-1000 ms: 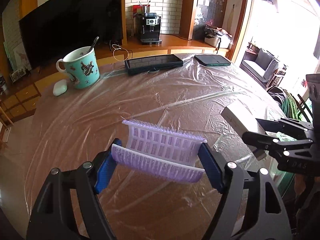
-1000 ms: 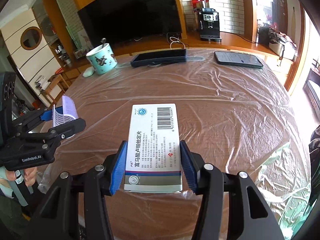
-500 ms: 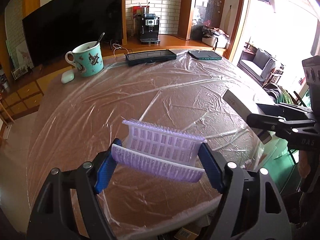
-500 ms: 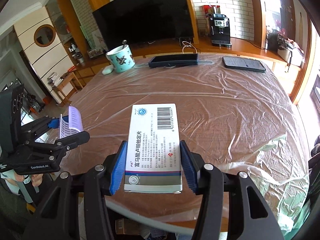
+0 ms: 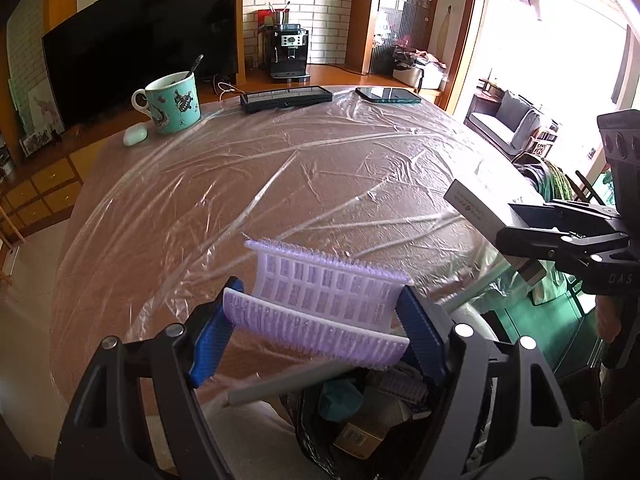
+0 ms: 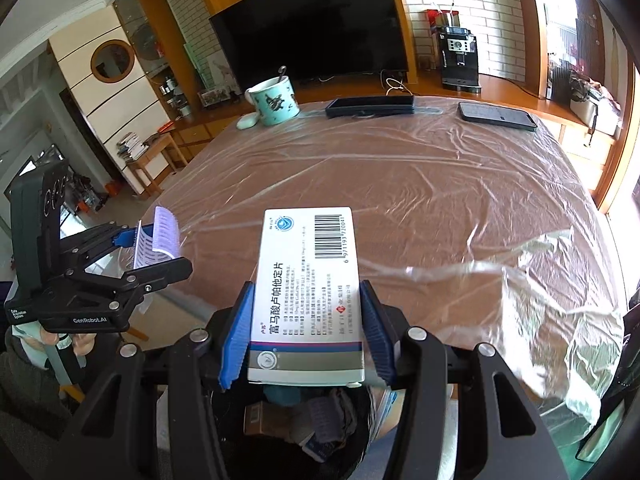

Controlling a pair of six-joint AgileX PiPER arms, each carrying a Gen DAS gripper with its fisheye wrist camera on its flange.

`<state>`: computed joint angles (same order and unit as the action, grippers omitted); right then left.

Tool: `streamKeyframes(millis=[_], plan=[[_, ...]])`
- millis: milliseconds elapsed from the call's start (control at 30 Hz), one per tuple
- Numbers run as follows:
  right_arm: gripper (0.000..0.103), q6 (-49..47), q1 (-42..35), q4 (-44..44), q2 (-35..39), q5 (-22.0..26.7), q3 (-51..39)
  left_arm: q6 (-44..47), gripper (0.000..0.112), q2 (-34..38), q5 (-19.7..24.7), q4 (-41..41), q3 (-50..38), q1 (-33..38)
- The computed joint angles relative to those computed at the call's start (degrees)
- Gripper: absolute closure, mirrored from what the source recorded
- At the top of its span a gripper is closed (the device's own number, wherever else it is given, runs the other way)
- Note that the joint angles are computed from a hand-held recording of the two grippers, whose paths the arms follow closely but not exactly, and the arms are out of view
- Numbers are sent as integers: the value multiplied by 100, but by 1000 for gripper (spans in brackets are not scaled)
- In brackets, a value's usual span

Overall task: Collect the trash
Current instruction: 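Carry the curler rack and medicine box over the trash bin with both tools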

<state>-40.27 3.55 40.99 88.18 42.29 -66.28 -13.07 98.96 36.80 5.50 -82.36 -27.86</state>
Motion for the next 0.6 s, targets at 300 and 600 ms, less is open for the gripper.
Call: streamKeyframes(millis=[300, 600], plan=[[52, -403, -83, 235, -501, 181, 584, -75, 35, -401, -108, -21, 544, -203], [52, -588, -150, 197, -902, 386, 1090, -249, 35, -576, -148, 109, 914, -496]])
